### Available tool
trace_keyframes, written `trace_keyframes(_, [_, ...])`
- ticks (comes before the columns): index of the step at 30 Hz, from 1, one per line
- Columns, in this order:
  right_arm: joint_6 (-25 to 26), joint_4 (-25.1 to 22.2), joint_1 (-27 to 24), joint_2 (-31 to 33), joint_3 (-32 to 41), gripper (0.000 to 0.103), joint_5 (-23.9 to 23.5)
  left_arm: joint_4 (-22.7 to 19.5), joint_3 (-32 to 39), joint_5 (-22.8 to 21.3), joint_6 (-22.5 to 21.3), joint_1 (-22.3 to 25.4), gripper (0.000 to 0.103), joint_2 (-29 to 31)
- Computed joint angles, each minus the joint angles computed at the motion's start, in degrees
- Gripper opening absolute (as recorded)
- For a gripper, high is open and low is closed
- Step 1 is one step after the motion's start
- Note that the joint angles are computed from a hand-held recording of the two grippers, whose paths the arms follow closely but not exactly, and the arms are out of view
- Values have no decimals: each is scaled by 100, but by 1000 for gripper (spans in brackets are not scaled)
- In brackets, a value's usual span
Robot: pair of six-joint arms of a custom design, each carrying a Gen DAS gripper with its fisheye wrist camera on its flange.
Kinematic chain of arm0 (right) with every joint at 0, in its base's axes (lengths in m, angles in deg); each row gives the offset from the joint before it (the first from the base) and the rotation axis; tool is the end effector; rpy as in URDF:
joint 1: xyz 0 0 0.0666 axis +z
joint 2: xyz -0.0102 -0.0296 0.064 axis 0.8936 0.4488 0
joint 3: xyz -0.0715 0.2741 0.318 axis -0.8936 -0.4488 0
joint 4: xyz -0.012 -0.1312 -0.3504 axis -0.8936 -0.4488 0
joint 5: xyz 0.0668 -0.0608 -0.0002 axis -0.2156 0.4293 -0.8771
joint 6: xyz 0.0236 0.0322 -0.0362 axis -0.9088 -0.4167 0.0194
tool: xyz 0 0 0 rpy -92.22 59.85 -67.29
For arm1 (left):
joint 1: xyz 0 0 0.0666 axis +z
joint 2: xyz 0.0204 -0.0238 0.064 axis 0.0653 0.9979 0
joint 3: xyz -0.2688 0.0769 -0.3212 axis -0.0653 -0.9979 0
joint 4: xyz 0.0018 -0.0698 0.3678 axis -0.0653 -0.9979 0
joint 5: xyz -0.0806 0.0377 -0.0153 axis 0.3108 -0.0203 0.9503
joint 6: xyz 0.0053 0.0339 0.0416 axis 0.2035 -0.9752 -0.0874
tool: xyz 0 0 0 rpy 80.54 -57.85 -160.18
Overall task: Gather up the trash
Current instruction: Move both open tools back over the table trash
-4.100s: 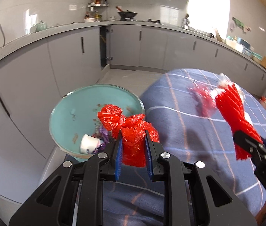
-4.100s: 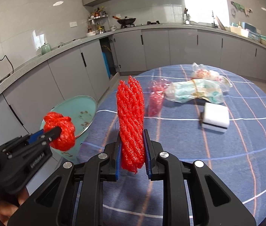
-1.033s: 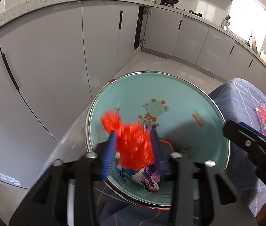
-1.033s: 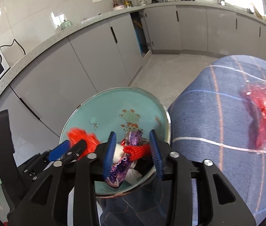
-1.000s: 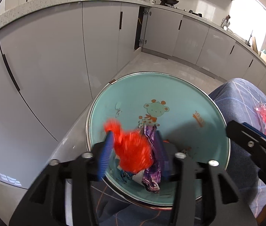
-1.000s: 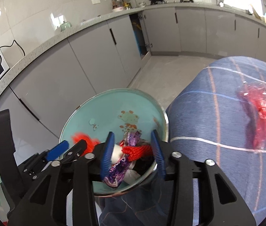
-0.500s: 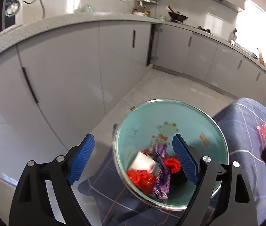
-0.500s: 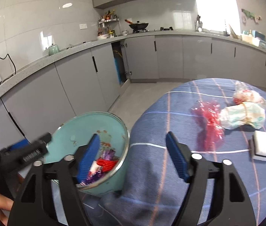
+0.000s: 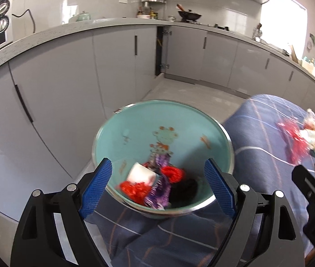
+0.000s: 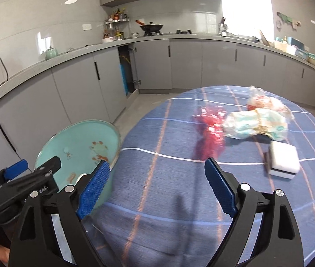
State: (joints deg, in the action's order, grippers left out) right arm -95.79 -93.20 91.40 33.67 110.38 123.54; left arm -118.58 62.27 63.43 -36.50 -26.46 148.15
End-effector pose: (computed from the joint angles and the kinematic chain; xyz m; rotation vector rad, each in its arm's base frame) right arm 0.3689 0.1726 0.5041 0.4562 2.1376 -0.1110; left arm 0.4627 -0.2625 0.4938 0.2597 2.2917 -0.1777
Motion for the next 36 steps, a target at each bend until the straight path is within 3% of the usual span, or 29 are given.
trace_keyframes(10, [-530, -520, -109, -489, -317, 86, 259, 99, -246, 12, -255, -450, 84, -209])
trace_keyframes(22, [-1058, -1076, -825, -1086, -612, 86, 182, -37, 141, 120, -571, -888, 83, 17])
trace_keyframes(30, [-1045, -1257, -1543, -1281, -736, 86, -219, -260, 716, 381, -677, -1137, 82, 470])
trace_keyframes(36, [-666, -1282, -2016, -1036, -599, 86, -642, -498, 1302, 421, -764, -1301, 83, 899])
